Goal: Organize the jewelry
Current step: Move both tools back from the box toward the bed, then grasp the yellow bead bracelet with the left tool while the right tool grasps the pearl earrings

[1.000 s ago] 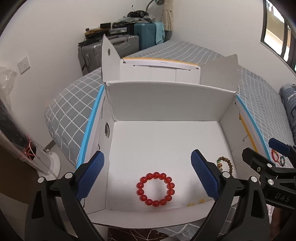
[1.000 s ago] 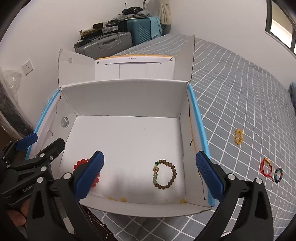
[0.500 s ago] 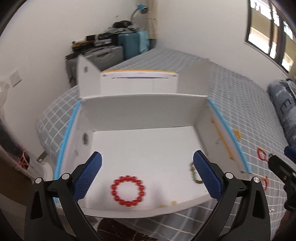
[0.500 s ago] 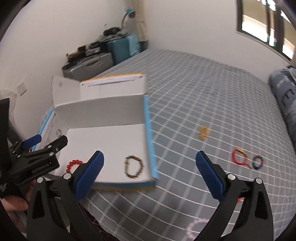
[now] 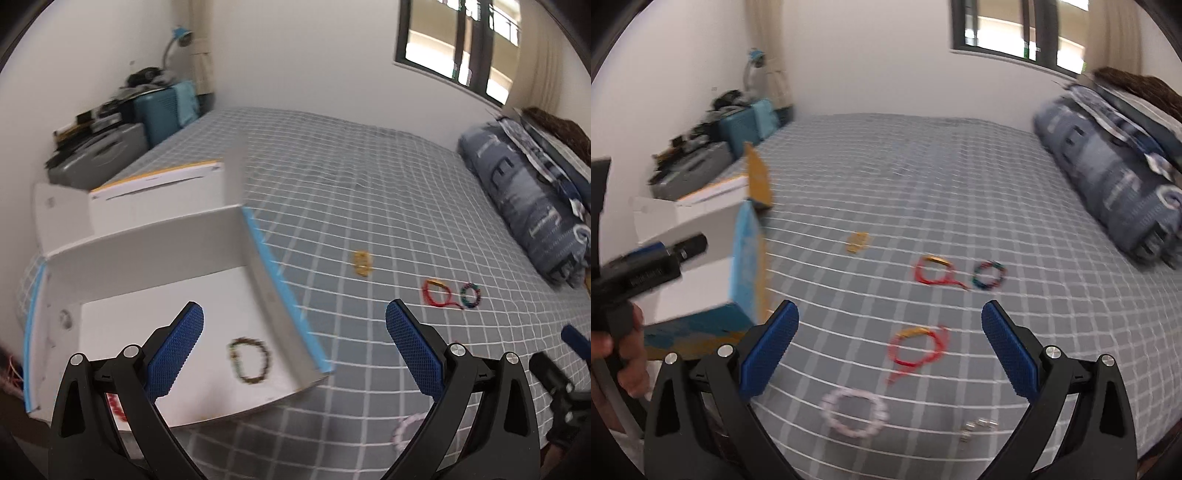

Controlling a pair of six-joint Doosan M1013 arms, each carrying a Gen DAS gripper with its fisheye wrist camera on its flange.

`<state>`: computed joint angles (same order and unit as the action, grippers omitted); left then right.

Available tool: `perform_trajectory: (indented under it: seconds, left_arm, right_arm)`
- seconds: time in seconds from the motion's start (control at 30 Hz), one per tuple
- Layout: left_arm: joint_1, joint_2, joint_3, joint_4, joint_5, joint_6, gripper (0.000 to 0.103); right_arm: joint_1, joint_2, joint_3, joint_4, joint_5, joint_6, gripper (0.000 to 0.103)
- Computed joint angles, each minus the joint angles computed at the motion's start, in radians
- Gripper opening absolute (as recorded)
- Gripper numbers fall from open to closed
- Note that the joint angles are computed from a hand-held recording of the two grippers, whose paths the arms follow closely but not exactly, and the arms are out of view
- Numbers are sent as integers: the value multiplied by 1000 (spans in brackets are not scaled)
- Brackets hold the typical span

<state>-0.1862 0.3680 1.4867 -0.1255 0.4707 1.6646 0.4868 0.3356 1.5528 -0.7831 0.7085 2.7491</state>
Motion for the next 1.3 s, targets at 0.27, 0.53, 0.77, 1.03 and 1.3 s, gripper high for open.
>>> perform_trajectory:
  seconds: [0.27, 0.53, 0.77, 1.03, 1.3]
  left_arm:
    - [-81, 81, -93, 48, 40, -9, 97]
    - [-122, 225, -240, 50, 104, 12, 97]
    - [-138, 351, -374, 127, 173, -66, 97]
    - [-131, 446, -481, 151, 229, -127, 96]
    - [-125, 488, -528, 154, 256, -141, 94]
  right_arm:
    - [-37, -23, 108, 2, -6, 79, 95]
    - [-49, -16, 201, -8, -33, 166, 95]
    - [-65, 8, 228, 69, -65, 107, 95]
    - [-90, 31, 241, 128, -131, 50, 95]
    - [-75, 38, 245, 76, -114, 107, 87]
